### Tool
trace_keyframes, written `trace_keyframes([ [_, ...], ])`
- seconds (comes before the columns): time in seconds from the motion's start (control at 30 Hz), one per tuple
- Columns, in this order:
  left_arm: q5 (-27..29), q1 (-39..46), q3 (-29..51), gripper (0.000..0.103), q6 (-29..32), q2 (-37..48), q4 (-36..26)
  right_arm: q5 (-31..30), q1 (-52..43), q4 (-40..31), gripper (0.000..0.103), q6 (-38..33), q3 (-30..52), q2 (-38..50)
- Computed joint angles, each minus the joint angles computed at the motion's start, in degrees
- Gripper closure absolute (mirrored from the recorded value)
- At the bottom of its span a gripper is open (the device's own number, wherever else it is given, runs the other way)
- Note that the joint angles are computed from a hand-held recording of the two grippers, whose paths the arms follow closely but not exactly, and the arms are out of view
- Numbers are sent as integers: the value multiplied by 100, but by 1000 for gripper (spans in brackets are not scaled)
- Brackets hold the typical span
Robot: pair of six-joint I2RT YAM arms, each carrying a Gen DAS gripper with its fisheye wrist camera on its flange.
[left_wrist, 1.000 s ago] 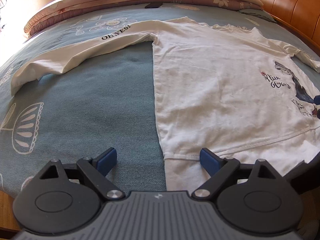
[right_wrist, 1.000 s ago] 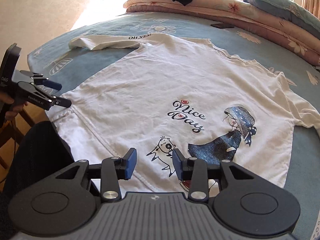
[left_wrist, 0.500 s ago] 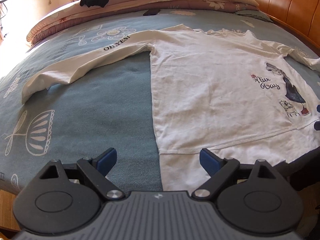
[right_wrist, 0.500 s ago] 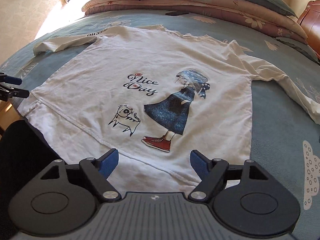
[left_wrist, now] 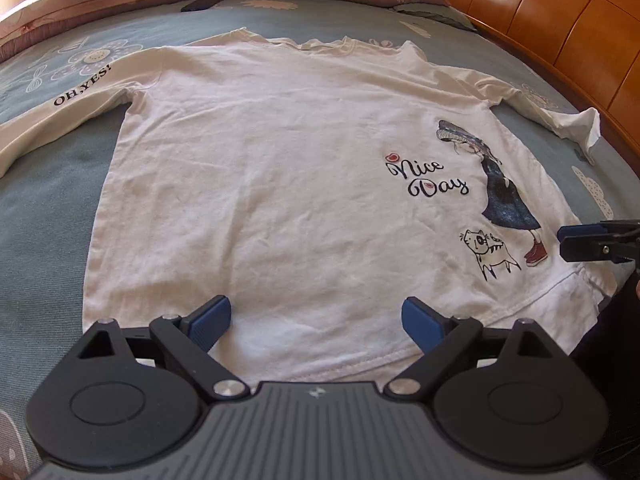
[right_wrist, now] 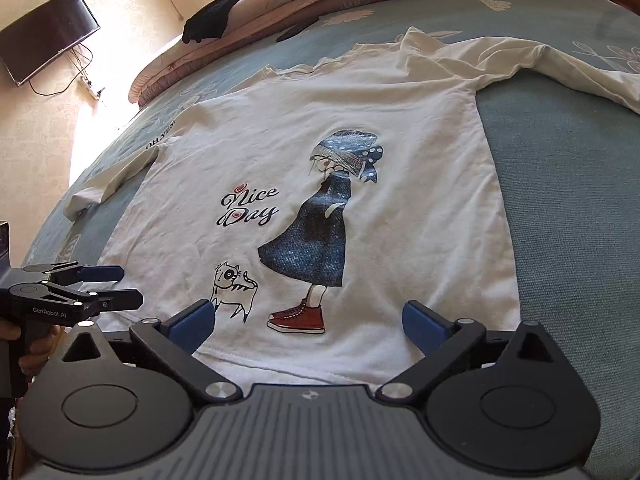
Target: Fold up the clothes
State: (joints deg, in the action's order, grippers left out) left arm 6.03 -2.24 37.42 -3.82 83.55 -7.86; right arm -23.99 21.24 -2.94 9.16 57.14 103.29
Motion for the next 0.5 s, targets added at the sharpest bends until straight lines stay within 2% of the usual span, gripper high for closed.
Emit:
trace_keyframes([
  [0.2, -478, -187, 66, 10, -205, -68, -303, 573, 327, 309, 0, -543, -331, -153],
  [0.37, -745, -220, -97, 10, -432, -433, -639, 341, 127, 425, 0, -629, -723, -440],
  [0.5, -849, -245, -352, 10, -310, -849, -779, 294, -47, 767, 0, -541, -1105, -690],
])
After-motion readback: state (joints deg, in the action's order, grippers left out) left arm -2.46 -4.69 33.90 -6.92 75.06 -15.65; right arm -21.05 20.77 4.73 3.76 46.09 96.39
